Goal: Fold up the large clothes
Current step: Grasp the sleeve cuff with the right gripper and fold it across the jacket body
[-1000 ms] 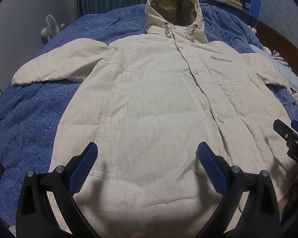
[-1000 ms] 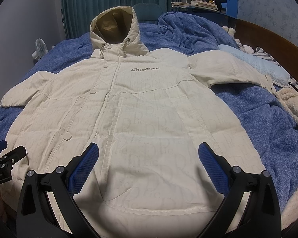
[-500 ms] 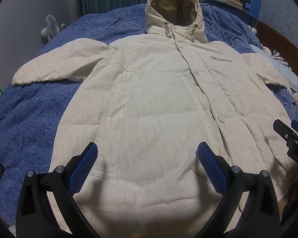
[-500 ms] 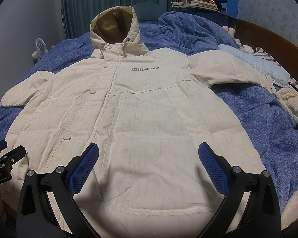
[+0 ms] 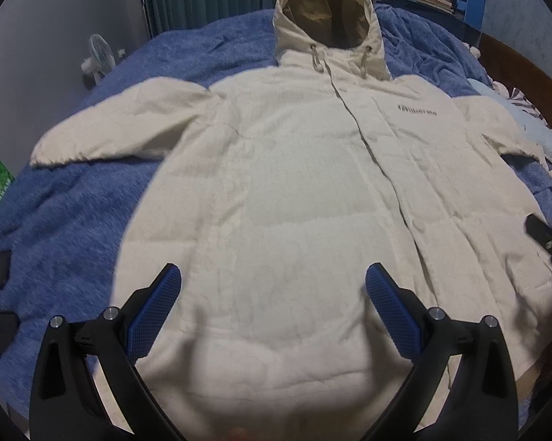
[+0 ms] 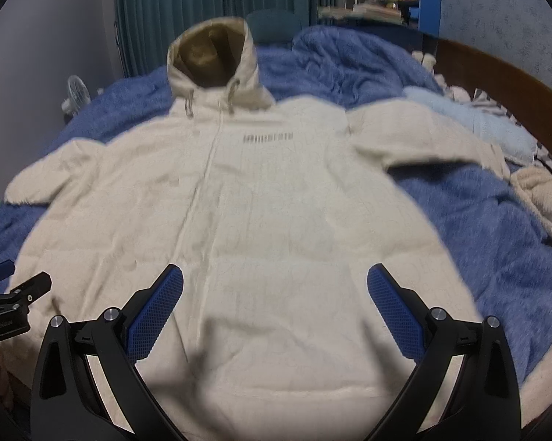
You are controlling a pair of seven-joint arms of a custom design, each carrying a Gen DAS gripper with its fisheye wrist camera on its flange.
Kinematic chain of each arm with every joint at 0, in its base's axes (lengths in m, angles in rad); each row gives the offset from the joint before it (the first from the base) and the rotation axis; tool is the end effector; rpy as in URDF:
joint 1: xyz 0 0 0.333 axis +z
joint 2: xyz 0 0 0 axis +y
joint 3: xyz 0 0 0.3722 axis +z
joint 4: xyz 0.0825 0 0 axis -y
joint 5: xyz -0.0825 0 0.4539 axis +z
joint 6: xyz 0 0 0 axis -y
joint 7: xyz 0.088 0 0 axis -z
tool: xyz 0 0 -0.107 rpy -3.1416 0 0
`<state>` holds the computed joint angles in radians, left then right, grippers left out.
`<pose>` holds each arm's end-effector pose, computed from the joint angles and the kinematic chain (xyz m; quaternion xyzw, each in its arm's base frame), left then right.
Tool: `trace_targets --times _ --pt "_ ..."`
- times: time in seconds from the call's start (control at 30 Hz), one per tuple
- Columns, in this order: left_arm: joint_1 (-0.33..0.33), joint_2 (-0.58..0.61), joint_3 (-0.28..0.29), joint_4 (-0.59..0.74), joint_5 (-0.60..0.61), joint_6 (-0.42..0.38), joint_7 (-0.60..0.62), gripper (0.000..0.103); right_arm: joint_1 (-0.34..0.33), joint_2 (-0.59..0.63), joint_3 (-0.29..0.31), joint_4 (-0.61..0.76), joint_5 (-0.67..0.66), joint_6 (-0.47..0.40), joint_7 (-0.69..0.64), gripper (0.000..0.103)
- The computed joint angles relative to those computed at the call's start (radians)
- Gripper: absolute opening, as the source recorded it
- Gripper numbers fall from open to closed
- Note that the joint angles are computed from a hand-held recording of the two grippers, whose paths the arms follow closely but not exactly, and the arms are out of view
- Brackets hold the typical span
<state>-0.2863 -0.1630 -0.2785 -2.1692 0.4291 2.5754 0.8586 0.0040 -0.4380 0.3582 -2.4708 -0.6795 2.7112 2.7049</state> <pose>0.4989 -0.3334 0.5487 -0.6132 0.7207 -0.2385 0.2183 0.4535 0.2098 0.5238 -0.5719 0.7110 -0.3095 0.2678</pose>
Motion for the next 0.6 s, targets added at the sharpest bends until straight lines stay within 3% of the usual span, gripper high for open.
trace_targets --times 0.13,0.2,0.3,0.5,0.6 --pt "0.009 0.021 0.024 0.053 -0.038 0.001 0.067 0.097 -0.058 -0.005 -0.002 0.032 -0.054 -0.009 0.028 0.097" --pt "0.026 0.054 0.024 0.108 -0.011 -0.027 0.050 0.097 -0.093 0.022 -0.010 0.072 -0.088 -0.017 0.047 0.097" --pt "0.043 0.109 0.038 0.170 -0.003 -0.001 0.041 0.097 -0.134 0.095 -0.038 0.142 -0.157 -0.052 0.097 0.097" --pt "0.048 0.249 0.057 0.313 0.064 -0.056 -0.009 0.097 -0.127 0.225 -0.169 0.219 -0.170 -0.031 0.129 0.097" --pt "0.032 0.304 0.066 0.361 0.097 -0.081 -0.006 0.097 -0.097 0.286 -0.245 0.245 -0.102 -0.024 0.072 0.097"
